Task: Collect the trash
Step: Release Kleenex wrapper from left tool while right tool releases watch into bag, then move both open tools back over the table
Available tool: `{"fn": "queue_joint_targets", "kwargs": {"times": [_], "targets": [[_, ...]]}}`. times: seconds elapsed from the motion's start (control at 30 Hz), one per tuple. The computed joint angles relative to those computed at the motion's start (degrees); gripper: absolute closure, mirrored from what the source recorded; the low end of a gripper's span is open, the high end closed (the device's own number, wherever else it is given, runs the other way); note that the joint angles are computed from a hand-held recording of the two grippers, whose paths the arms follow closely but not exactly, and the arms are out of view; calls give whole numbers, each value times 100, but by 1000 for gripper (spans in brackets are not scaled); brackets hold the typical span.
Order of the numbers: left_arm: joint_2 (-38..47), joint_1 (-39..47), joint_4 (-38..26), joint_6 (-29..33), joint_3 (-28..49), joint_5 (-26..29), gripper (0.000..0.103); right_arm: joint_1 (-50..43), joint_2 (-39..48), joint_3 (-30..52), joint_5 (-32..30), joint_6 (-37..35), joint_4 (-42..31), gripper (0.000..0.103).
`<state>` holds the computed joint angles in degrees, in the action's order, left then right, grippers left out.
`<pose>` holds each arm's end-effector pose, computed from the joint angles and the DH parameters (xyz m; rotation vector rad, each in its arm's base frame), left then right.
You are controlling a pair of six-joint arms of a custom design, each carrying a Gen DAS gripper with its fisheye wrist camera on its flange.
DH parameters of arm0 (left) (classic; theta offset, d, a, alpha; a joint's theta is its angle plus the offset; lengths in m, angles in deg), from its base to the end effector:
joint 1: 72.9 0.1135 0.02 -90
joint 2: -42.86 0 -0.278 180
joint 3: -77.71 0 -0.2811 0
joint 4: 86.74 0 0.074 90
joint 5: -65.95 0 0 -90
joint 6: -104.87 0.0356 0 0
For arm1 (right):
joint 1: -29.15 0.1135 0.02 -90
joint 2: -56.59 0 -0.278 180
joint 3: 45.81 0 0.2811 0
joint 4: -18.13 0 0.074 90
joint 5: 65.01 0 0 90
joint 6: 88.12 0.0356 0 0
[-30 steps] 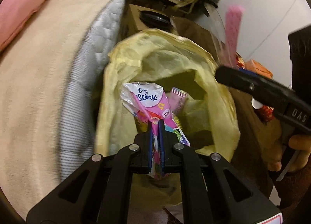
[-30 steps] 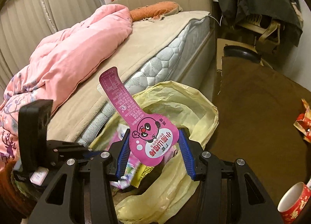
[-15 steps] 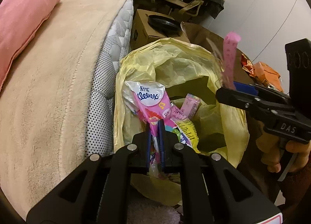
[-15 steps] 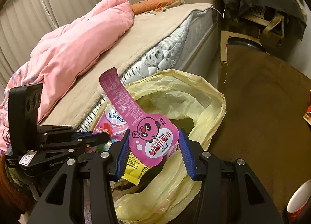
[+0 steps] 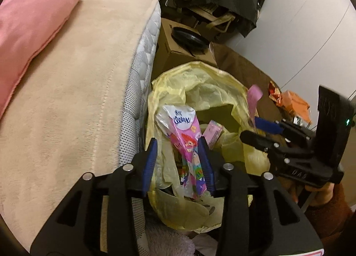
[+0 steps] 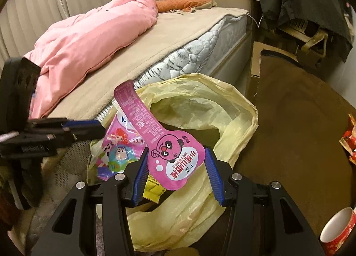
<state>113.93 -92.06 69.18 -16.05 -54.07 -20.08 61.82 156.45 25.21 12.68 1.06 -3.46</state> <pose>0.2482 -0.0889 0.1873 -0.2172 2.4355 -0.4851 0.3184 0.2132 0.1679 -0.8094 2.3551 0.5037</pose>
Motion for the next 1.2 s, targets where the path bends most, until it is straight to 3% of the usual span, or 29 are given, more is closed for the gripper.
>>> {"fn": "queue_joint_targets", "kwargs": {"times": [0.13,0.37,0.57,0.77,0.9,1.0,1.2], "targets": [[-360,-26,-118,-71,-59,-129,64,41,-218,-142,162,5,18,43],[-852,-557,-348,-150,40,-896,60,-112,-970,-619,285,22,39,41],[-776,-1401,-428,-233,360,-1832,55,-611,-1941,-1252,262,96,-17,41],[-154,-1964,-263,-350,865,-2045,55,-1559,-3084,-2018,64,29,-125,41],[489,-2400,-60,-385,1321,-2035,55,-2548,-3714,-2437,-501,-256,-313,36],[1033,-2686,59,-364,1722,-2003,55,-3405,-4047,-2646,-1054,-633,-503,36],[2294,-3187,213,-315,2767,-1868,55,-4893,-4302,-2808,-1541,-1674,-921,36]]}}
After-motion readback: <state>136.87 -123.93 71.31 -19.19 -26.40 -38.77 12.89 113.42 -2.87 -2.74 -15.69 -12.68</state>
